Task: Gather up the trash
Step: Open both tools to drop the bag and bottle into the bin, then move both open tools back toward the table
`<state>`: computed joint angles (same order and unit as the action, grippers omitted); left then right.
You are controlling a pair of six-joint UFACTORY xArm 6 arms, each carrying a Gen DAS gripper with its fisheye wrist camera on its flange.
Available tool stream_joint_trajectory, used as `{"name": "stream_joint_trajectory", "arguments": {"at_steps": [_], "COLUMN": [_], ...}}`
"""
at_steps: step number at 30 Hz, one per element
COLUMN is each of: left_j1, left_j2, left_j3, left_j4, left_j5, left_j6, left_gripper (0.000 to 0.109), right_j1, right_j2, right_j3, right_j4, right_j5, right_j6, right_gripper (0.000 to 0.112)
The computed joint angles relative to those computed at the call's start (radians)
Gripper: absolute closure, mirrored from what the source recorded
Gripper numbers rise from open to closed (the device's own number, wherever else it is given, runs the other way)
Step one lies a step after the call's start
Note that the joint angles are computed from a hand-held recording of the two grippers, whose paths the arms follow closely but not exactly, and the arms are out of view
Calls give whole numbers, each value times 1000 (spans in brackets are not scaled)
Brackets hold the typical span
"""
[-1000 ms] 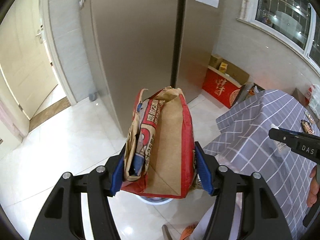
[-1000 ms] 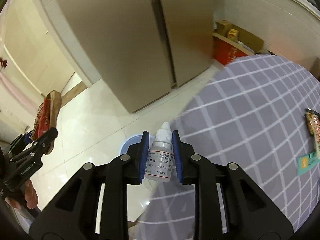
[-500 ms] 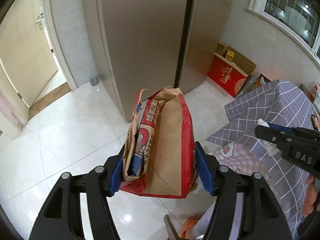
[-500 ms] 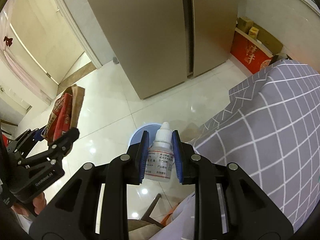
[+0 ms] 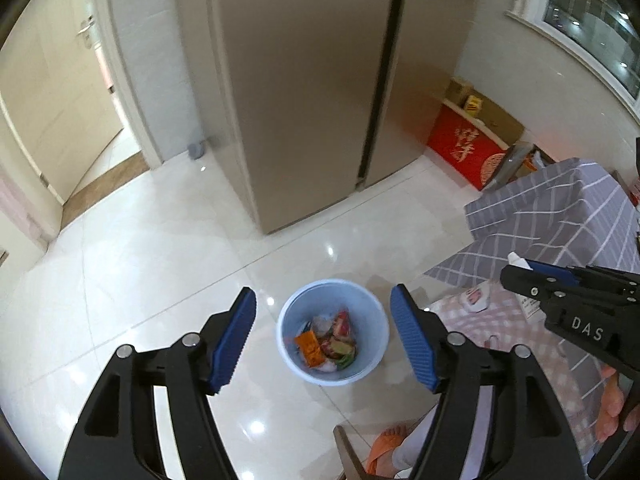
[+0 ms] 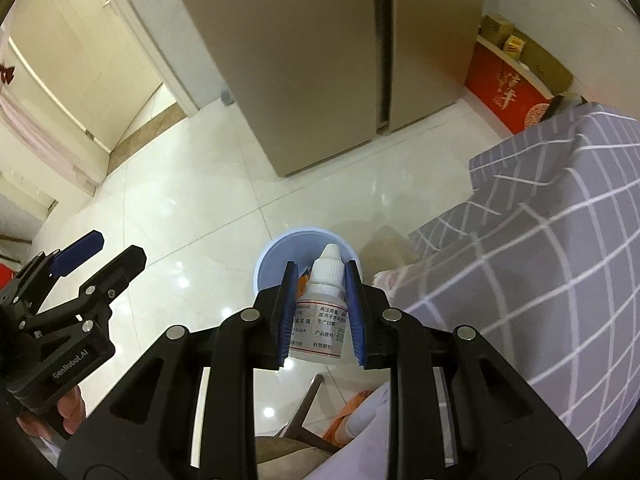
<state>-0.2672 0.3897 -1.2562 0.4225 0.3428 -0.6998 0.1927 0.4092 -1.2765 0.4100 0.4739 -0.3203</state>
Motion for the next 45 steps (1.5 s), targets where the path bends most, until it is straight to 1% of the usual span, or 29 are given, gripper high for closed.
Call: {"name": "stream_joint_trajectory", "arguments": {"at_steps": [4,6,7,8,9,11,12,16,21,25,29,33,36,40,43,45], "left_j1": [29,48,56,63,68,79,83,89,77,64,46,14,-5,-51,-81,-111], "left_j2": [-42,-71,-80,-91,-96,-113,-121,-133,-135,-150,-178,-195,-207,-214,-210,-203], "left_j3": [57,93,105,117,122,141,153,171,172,178,193,174,170,136,118,99], "left_j4": [40,62,68,78,86,111,116,115,119,133,175,253,256,332,317,351], "left_j5": [4,-3,-3,-1,3,11,7,5,6,3,4,40,23,59,41,43], "left_j6": [-41,-64,-70,-82,-90,-117,-122,-129,-129,-140,-173,-248,-246,-302,-280,-298], "left_gripper": [40,40,40,40,40,40,40,40,39,38,37,36,36,36,34,33], "right_j1": [24,35,42,48,55,71,76,77,74,69,63,52,41,13,-16,-35], "right_j2": [27,43,51,60,63,44,39,47,36,6,-35,-98,-144,-223,-284,-316], "right_j3": [-27,-51,-63,-80,-84,-42,-32,-33,-5,31,69,126,168,234,285,312], "right_j4": [-7,14,19,3,-20,-7,-43,-48,-87,-66,-28,20,22,79,103,115], "right_j5": [17,31,36,48,41,-48,-60,-11,-7,-17,-30,-47,-63,-79,-105,-113], "right_j6": [3,-11,-8,13,39,23,38,24,42,21,-15,-70,-92,-153,-186,-202], "right_gripper": [88,88,80,42,31,30,30,30,30,30,30,30,30,30,30,29]}}
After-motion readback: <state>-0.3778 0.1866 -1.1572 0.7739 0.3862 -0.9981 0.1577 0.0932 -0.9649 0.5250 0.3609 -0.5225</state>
